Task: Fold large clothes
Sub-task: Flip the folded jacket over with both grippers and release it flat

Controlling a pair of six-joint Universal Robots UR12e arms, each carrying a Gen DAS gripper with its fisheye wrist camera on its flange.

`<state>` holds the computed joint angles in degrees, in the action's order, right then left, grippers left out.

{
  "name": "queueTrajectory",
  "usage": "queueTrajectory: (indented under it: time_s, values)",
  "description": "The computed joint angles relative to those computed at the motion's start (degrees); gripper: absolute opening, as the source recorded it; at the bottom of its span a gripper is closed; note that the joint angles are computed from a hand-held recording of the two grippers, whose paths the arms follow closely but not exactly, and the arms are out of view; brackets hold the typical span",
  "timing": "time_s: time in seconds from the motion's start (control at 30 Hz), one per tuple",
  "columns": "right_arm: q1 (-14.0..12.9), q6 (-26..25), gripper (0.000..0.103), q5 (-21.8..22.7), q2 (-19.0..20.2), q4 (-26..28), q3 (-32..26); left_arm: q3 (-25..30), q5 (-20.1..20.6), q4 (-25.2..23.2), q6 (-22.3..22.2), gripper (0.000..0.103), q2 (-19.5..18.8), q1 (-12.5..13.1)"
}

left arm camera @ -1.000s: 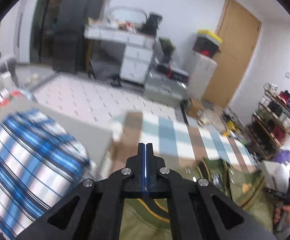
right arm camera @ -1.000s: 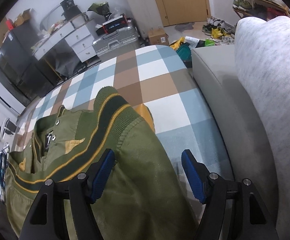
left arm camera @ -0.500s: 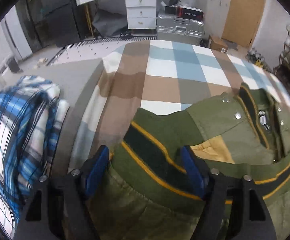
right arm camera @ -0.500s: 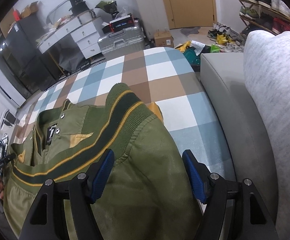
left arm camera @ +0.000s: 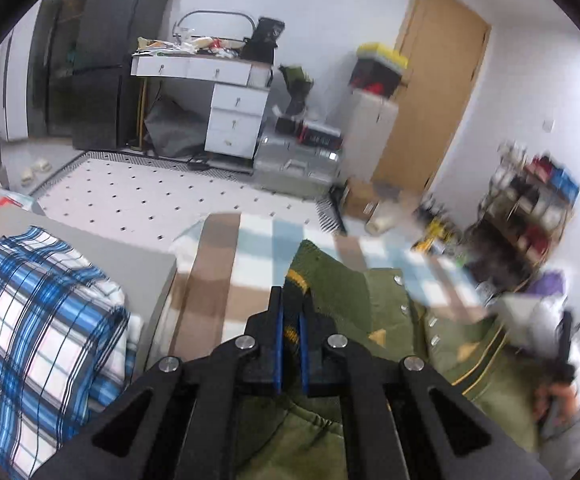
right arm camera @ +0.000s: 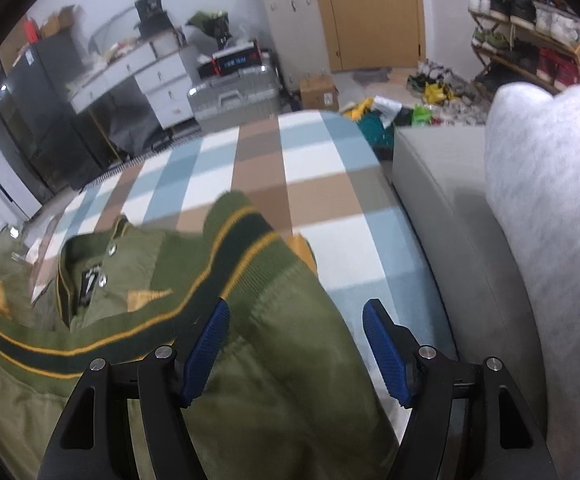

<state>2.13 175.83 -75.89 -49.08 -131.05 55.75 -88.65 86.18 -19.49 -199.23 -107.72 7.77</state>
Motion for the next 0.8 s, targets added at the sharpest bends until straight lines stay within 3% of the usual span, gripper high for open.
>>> queueTrajectory:
  time_s: [0.03, 0.07, 0.1, 0.2, 0.27, 0.33, 0.5, 0.63, 0.67, 0.73, 0.8]
  values:
    - [0.15, -1.06, 0.037, -0.36, 0.11, -0.28, -0.09, 0.41, 0.35, 0.19, -0.07, 0.002, -0.39, 0.12]
    - [0.24, -2.15, 0.021, -0.42, 0.14, -0.07, -0.17, 0.76, 0.27, -0.05, -0.35, 0.002, -0.78, 0.31]
    - [0.14, -2.38, 0.012, 0.19, -0.3, -1.36, 0.64, 0.99, -0.27, -0.24, -0.63, 0.002, -1.15, 0.54]
    - [-1.42, -0.22, 0.007, 7.37, -3.1, -13.07, 6.28, 0.89, -0.67, -1.01, -1.25, 0.002, -1.58, 0.7]
    - [-2.29, 4.26, 0.007, 9.02, -4.22, -19.23, 8.38, 0.93, -0.94, -1.71, -2.32, 0.001, -2.16, 1.15]
    - [-2.63, 8.31, 0.007, 7.74, -4.28, -20.86, 8.27, 1.25, -0.49, -2.71, -3.47, 0.001, -2.63, 1.27]
    - [-1.85, 10.52, 0.008, 4.32, -0.86, -8.74, 1.96, 2.11, 1.25, -7.01, -4.28, 0.002, -4.18, 1.27]
    - [-0.12, 9.24, 0.029, -1.59, 0.59, -5.32, -0.13, 3.93, 7.0, -14.0, -2.84, 0.01, -5.39, -0.11]
    - [0.09, 8.86, 0.042, -2.85, 0.09, -6.84, 0.7, 3.85, 8.48, -14.86, -2.86, 0.016, -5.12, -0.48]
    - [-0.03, 7.2, 0.056, -3.29, -1.31, -10.29, 2.78, 2.78, 10.99, -14.04, -2.89, 0.032, -4.03, -1.04]
    - [-0.57, 5.53, 0.058, -2.31, -3.58, -13.34, 5.88, 0.78, 14.24, -11.82, -2.43, 0.061, -2.26, -1.81]
